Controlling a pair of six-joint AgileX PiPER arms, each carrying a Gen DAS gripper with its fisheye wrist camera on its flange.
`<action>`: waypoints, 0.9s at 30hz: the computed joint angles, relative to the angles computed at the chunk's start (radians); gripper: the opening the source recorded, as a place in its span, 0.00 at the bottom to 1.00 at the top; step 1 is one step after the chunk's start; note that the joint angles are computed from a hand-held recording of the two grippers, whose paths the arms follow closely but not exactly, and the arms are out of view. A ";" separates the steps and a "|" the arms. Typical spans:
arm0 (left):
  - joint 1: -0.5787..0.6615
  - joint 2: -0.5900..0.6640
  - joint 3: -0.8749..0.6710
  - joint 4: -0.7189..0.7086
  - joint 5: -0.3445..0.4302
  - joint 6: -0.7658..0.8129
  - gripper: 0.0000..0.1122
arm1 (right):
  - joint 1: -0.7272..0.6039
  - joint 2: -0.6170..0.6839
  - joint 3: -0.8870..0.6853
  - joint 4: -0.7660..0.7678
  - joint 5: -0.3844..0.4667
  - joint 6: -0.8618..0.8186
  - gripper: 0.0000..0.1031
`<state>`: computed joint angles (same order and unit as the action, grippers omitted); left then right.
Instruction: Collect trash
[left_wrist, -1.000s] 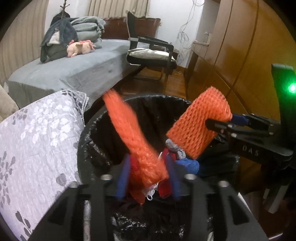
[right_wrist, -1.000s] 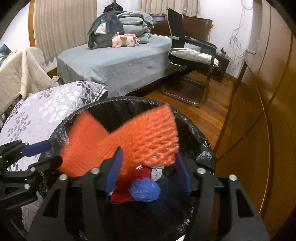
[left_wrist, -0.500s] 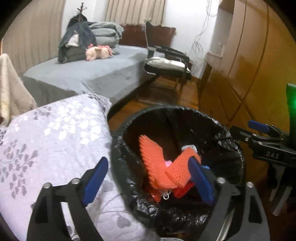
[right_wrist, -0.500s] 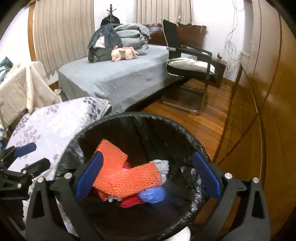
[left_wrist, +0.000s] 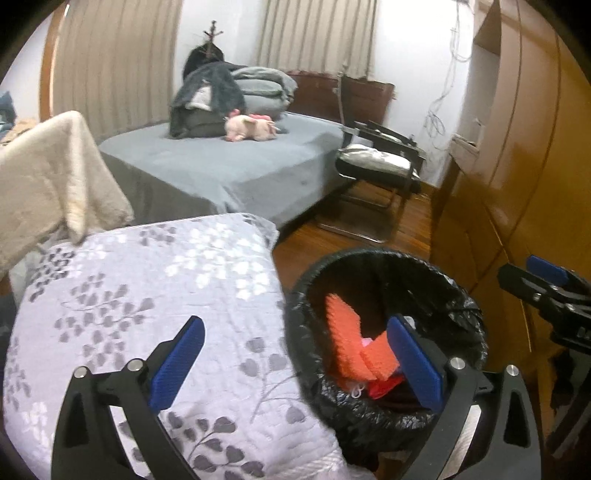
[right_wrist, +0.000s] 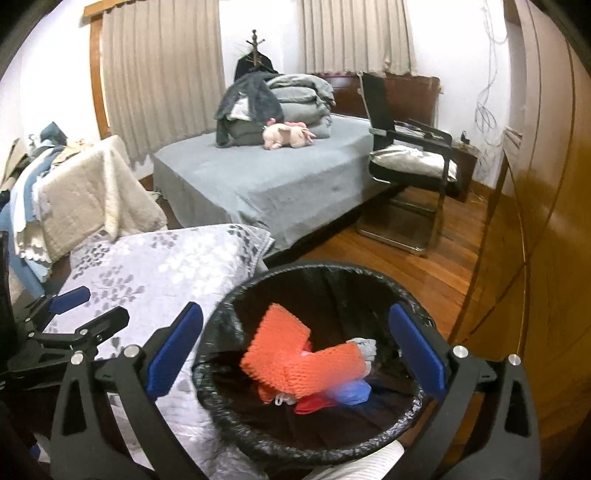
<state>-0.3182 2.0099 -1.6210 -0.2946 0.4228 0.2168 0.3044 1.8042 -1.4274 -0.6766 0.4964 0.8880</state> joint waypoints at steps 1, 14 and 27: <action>0.002 -0.020 0.019 0.018 -0.009 -0.016 0.86 | 0.005 -0.011 0.002 0.005 0.003 -0.008 0.95; -0.002 -0.218 0.166 0.204 -0.039 -0.182 0.86 | 0.109 -0.107 0.020 -0.074 0.072 0.043 0.95; -0.007 -0.312 0.244 0.260 -0.059 -0.238 0.86 | 0.152 -0.137 0.049 -0.144 0.090 0.103 0.95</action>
